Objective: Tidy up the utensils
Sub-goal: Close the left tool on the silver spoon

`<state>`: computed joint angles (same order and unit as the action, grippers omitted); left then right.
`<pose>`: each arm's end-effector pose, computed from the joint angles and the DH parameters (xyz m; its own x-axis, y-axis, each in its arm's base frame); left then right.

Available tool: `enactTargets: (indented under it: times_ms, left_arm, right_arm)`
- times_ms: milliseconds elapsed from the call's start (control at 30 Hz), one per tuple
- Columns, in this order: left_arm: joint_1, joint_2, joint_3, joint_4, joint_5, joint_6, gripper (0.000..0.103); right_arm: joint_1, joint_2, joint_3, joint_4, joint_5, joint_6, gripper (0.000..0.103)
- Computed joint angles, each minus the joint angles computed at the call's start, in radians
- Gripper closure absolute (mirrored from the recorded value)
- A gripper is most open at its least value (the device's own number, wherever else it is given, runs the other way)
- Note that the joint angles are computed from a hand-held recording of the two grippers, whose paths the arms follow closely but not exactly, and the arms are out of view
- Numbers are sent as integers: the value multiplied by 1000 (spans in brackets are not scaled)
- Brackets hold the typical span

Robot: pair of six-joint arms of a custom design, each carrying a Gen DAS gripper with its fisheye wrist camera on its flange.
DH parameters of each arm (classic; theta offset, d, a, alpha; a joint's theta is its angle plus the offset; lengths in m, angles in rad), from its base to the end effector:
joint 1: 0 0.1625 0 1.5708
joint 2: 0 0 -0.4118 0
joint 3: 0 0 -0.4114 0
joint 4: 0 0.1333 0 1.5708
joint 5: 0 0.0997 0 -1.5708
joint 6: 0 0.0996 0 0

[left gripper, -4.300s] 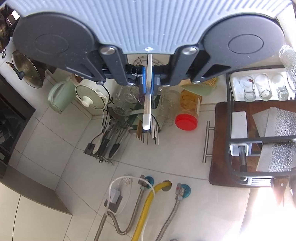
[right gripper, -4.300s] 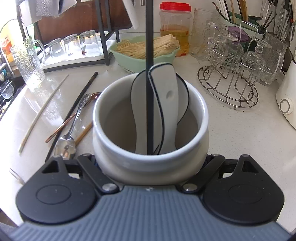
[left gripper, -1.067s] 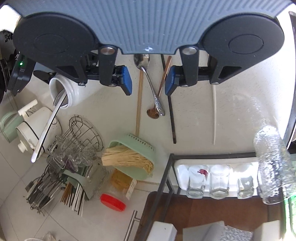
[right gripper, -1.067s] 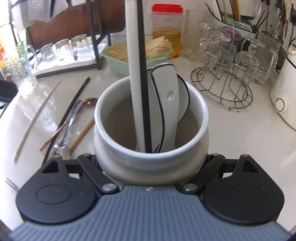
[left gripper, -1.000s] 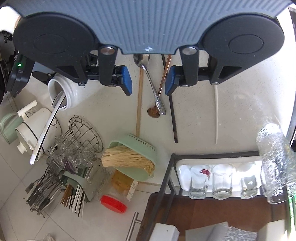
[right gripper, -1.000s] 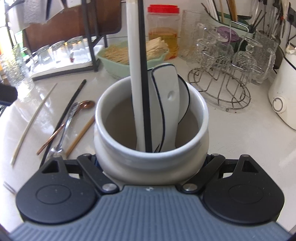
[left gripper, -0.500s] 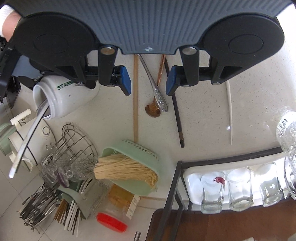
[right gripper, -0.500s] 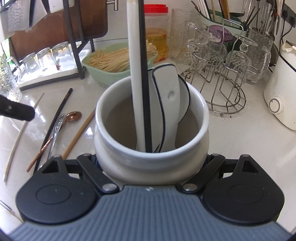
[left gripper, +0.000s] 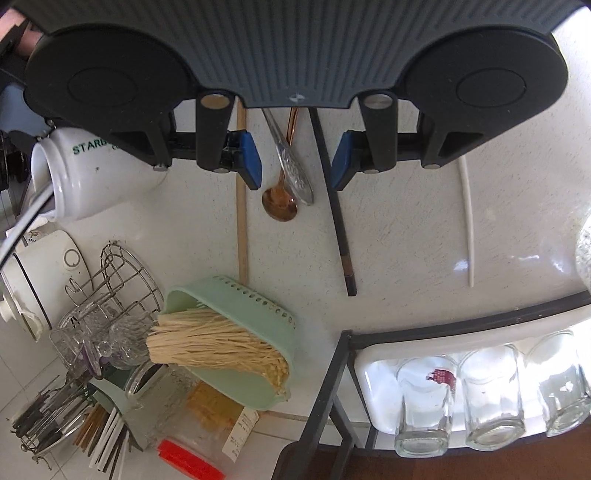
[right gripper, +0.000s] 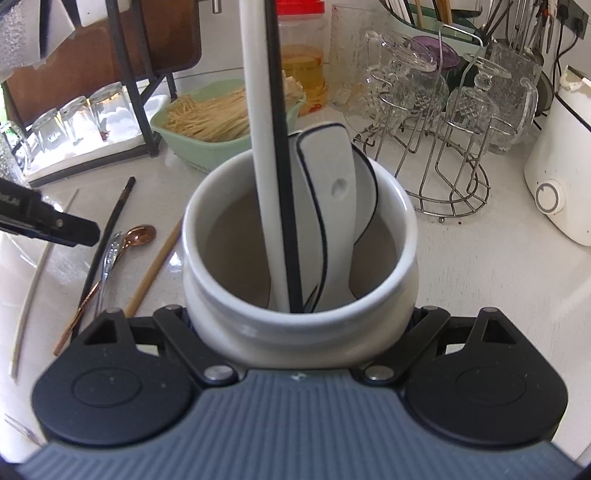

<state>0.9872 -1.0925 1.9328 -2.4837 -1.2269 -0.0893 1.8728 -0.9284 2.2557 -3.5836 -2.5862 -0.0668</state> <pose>-0.1750 -0.5678 0.1354 -0.8449 0.4221 -0.3285 0.4761 0.8734 -0.1022 0.1822 -0.4212 0.1154 -0.6466 0.3066 0.6985 -0.2740 0.7612 -0.5877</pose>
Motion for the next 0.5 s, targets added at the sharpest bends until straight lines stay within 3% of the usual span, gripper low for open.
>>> enactTargets:
  times_ms: [500]
  left_arm:
    - [20, 61, -56, 9, -11, 38, 56]
  right_arm:
    - [-3, -5, 0, 26, -4, 19, 11]
